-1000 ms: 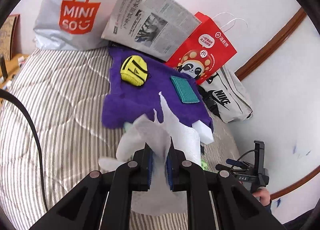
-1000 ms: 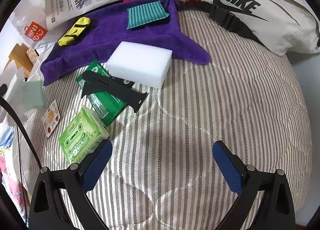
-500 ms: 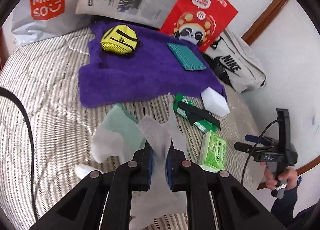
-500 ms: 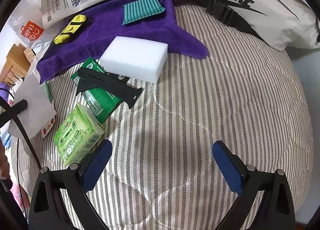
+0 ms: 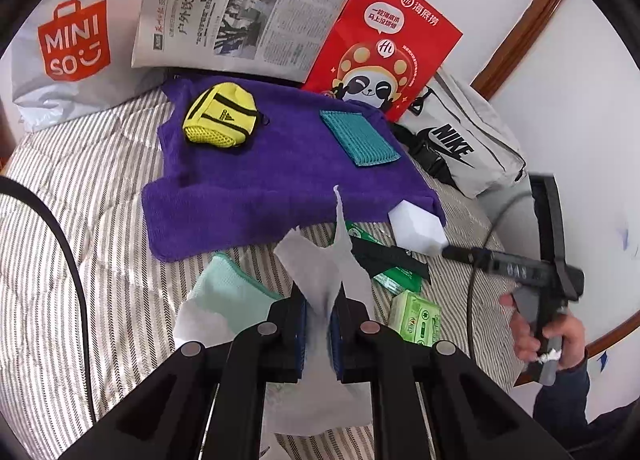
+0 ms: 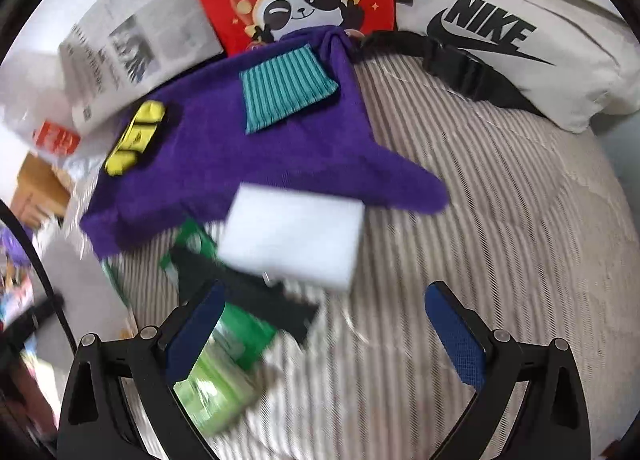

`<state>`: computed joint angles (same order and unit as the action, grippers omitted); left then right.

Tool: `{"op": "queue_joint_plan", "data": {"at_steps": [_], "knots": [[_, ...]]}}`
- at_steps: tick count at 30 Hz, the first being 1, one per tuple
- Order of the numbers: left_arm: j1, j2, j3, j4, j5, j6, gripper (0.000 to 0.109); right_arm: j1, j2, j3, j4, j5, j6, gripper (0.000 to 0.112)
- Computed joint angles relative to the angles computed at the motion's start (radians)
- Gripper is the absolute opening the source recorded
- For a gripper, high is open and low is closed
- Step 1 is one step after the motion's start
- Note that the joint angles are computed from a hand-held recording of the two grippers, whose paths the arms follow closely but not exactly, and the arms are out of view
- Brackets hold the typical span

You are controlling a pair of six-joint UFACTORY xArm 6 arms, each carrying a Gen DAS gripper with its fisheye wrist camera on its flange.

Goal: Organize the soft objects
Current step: 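Grasp the white sponge block with the right tool while the left tool holds the wipe, then set the white sponge on the purple towel while the left tool lays the wipe there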

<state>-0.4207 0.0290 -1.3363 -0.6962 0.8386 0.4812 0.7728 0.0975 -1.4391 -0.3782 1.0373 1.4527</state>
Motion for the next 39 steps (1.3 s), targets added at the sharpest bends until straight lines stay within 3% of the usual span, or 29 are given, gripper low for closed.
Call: {"op": "queue_joint_plan", "data": {"at_steps": [5,8,11,13,29,39], "knots": [[0.003,0.012,0.004,-0.023,0.008,0.009,0.010,-0.028,0.081,-0.079,0.036,-0.001,0.031,0.099],[0.004,0.021,0.001,-0.034,0.013,0.015,0.010,-0.041,0.146,-0.148,0.061,0.046,0.005,0.099],[0.002,0.029,-0.004,-0.023,0.002,0.014,0.010,-0.053,0.168,-0.151,0.072,0.030,0.004,0.093],[0.006,0.032,-0.009,-0.025,0.002,0.015,0.010,-0.047,0.153,-0.127,0.022,-0.004,0.016,0.083],[0.019,0.025,-0.039,-0.031,-0.020,0.047,0.010,-0.001,0.014,-0.065,-0.068,0.051,-0.069,0.082],[0.016,0.087,-0.127,0.017,-0.027,0.003,0.010,-0.023,0.043,-0.132,-0.088,0.051,-0.153,0.082]]}}
